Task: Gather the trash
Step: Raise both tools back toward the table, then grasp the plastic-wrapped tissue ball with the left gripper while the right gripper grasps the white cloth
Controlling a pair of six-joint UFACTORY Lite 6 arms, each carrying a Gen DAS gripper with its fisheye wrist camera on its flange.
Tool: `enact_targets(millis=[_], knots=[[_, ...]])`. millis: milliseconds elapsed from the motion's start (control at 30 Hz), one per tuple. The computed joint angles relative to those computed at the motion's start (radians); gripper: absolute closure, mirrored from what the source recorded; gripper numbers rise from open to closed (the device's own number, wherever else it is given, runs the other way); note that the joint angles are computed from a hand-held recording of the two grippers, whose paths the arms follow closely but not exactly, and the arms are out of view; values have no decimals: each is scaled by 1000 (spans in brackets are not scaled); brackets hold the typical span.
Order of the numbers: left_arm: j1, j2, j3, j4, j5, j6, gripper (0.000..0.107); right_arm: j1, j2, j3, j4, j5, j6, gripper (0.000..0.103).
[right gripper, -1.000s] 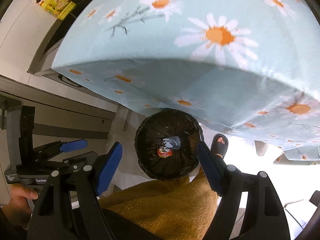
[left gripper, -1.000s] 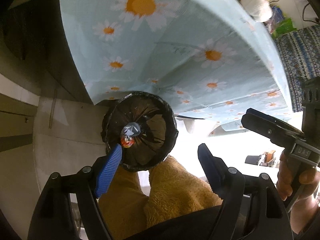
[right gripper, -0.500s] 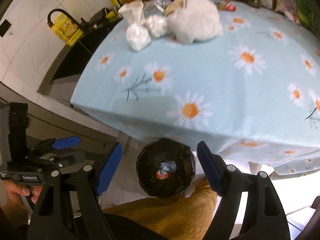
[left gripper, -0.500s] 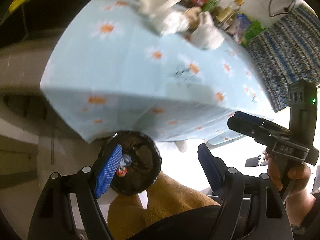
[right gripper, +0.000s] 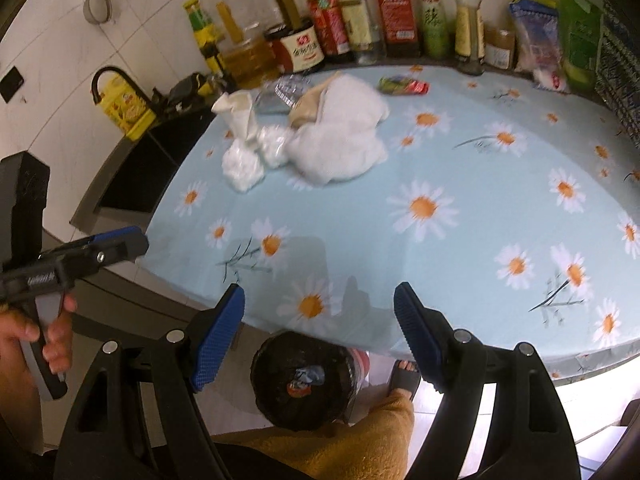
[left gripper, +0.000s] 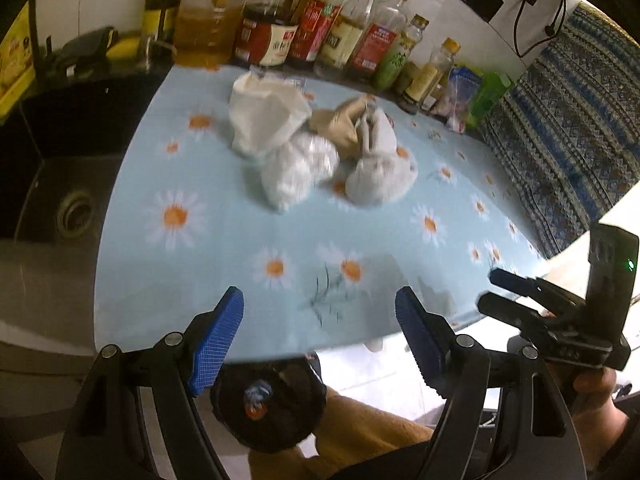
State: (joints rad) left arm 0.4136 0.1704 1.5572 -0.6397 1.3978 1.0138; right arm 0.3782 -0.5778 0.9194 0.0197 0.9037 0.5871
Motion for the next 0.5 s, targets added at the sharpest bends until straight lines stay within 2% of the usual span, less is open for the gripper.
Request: enact_targets(millis=[133,267,500], knots=[[-84,52,69,6,-65,-61,31,-117,-17,5,71,15,-130,26],[-182,97,97,47,-181,-113,31,-259,-19,-5,168,27,-300,26],[-300,220,189,123,-298,-218,31,-455,20,-11,314,48,-548,26]])
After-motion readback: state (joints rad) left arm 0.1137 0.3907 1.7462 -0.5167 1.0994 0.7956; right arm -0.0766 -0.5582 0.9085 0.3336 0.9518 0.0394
